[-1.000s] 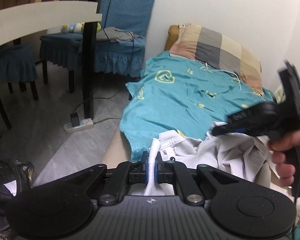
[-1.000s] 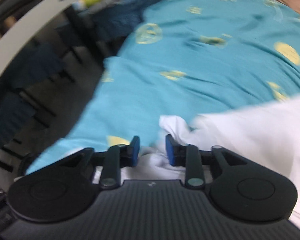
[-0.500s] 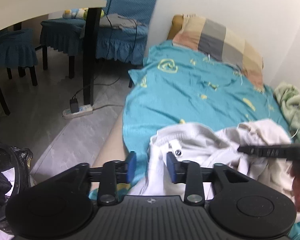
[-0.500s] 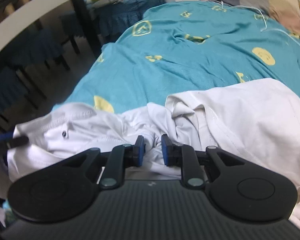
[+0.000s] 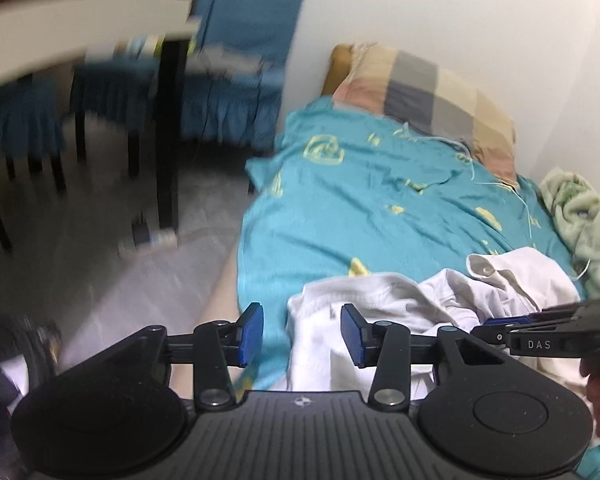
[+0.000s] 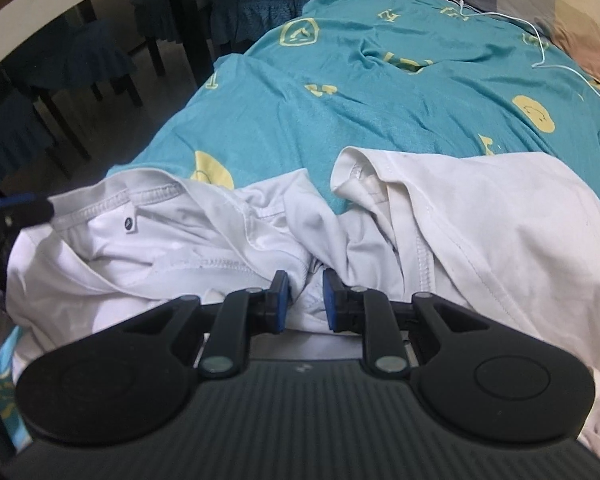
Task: Fold clothes
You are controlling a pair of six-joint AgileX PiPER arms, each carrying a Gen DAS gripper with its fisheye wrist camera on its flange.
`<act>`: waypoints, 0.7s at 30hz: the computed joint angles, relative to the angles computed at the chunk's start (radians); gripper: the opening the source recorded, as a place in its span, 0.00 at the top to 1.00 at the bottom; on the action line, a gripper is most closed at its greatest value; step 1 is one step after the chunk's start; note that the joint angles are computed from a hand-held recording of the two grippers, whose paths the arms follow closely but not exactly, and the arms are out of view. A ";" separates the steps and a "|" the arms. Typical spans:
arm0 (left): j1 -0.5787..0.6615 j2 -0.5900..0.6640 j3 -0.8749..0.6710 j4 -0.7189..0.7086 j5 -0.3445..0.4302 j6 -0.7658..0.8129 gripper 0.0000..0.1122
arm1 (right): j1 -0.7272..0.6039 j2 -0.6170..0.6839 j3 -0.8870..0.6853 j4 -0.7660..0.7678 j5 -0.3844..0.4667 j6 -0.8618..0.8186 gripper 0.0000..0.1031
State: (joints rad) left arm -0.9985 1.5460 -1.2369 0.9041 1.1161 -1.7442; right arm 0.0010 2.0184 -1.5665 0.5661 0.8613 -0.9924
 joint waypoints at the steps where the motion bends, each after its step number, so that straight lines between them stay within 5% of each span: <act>1: -0.014 0.010 -0.007 0.023 0.010 0.002 0.60 | 0.002 -0.001 -0.001 -0.007 0.004 -0.004 0.80; 3: 0.007 0.012 -0.006 -0.011 -0.036 0.023 0.62 | 0.003 -0.001 -0.010 -0.024 0.020 -0.017 0.80; 9: 0.060 0.022 -0.011 -0.115 -0.092 0.090 0.93 | -0.013 0.003 -0.022 0.013 0.047 -0.037 0.78; 12: 0.041 -0.007 0.025 -0.064 -0.125 0.033 0.95 | -0.030 0.000 -0.014 0.099 0.055 -0.080 0.77; 16: -0.018 -0.056 0.082 0.089 -0.178 -0.091 0.95 | -0.034 0.004 -0.007 0.199 0.076 -0.129 0.56; 21: -0.043 -0.101 0.127 0.205 -0.267 -0.173 0.95 | 0.021 0.001 0.021 0.164 -0.010 -0.123 0.56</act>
